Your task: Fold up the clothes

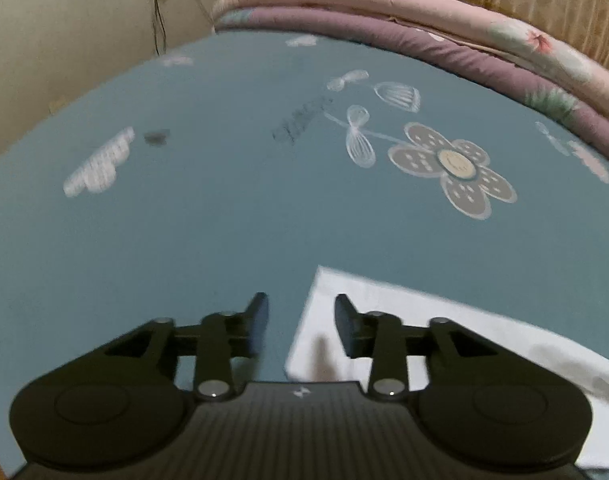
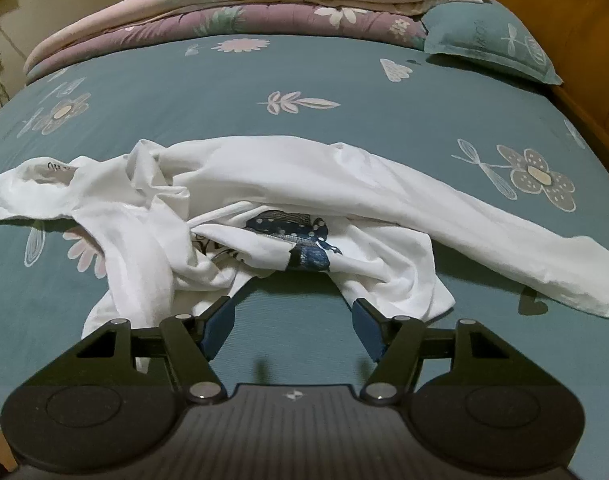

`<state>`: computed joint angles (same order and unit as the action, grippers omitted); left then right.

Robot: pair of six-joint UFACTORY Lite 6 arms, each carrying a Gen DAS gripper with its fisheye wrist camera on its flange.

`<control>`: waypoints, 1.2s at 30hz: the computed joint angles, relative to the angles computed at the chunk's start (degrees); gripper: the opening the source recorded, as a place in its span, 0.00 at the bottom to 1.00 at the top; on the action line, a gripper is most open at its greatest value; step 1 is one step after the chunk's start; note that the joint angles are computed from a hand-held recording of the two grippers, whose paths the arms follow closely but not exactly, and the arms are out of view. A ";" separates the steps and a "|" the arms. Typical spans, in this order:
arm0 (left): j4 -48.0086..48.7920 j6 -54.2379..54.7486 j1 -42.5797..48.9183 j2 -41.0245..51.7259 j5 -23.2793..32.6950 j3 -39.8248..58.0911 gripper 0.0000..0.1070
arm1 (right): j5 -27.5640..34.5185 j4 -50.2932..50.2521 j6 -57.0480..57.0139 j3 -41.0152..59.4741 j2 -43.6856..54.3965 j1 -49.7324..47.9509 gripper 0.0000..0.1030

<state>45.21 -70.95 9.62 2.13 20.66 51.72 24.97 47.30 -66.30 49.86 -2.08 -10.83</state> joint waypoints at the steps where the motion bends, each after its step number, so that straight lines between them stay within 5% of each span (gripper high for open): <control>1: -1.65 0.72 -0.63 -1.35 -0.69 -1.94 0.37 | 0.13 0.45 -0.21 0.15 0.31 0.02 0.68; 7: -5.03 -0.46 -12.83 -6.97 -0.94 -8.94 0.44 | -0.10 -0.31 1.06 -0.32 -0.25 2.21 0.68; 13: -4.76 -5.75 -33.24 -0.04 -3.47 -1.58 0.61 | 0.18 -3.39 3.83 -1.86 -2.19 1.34 0.68; 20: -30.02 16.48 -45.48 16.79 -14.54 13.48 0.63 | 2.32 -5.24 1.88 -3.92 -2.68 -6.92 0.68; 27: -19.96 1.96 -53.75 24.87 -5.92 28.92 0.68 | 7.57 5.75 -15.24 2.66 8.52 -17.98 0.68; 36: -8.74 -9.64 -60.13 36.86 16.33 54.08 0.69 | 25.68 10.18 -24.64 32.06 30.91 -20.00 0.68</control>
<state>36.46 -80.59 -50.51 38.99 36.99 105.80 50.65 57.48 -90.94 81.93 28.83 -30.84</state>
